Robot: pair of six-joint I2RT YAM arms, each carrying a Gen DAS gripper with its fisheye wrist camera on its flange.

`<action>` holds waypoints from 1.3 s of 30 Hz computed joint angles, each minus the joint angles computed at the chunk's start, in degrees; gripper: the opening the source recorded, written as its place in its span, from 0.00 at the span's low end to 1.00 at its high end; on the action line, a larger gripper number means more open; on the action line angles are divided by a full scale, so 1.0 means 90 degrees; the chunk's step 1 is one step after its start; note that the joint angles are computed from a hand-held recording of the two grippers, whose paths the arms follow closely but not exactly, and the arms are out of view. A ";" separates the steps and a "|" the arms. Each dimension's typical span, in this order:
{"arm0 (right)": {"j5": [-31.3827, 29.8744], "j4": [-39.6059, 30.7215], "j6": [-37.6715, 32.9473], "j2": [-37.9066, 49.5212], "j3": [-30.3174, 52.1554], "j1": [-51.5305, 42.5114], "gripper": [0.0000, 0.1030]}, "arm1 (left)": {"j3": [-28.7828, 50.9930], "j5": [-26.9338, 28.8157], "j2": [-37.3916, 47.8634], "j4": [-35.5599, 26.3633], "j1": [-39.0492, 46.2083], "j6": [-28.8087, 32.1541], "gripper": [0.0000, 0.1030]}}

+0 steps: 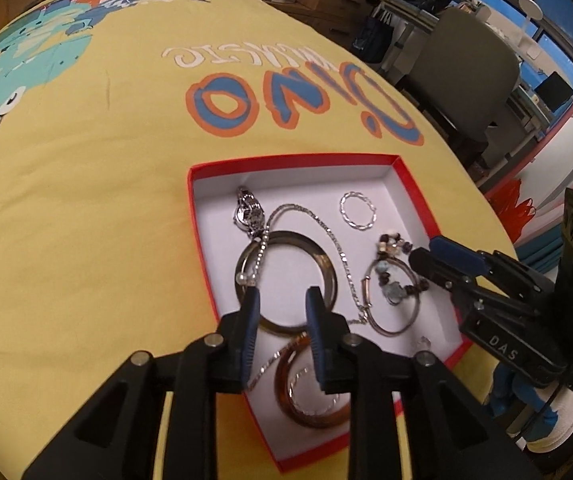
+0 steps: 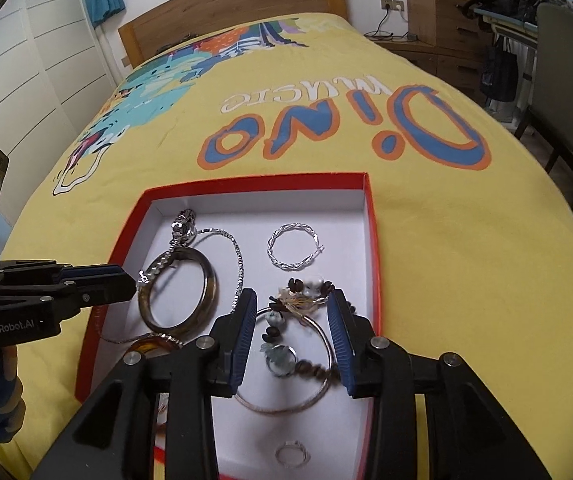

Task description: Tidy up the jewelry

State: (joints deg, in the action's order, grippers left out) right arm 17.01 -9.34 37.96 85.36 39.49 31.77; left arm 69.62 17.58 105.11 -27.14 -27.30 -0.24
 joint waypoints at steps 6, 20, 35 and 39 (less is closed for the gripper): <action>0.0585 -0.0848 0.0488 -0.0595 0.0302 0.0727 0.38 | -0.0955 -0.0011 -0.1314 0.0002 0.0397 -0.0025 0.29; 0.1974 -0.2378 0.2513 0.0532 0.2244 0.3662 0.56 | -0.3333 0.0026 -0.4936 -0.1072 0.3512 0.1576 0.38; 0.2824 -0.4470 0.4540 0.1883 0.4010 0.5450 0.82 | -0.3440 0.1913 -0.6069 -0.2997 0.8365 0.5227 0.47; 0.2984 -0.5037 0.4880 0.1969 0.4237 0.5633 0.87 | -0.3448 0.2111 -0.6162 -0.3225 0.8737 0.5557 0.47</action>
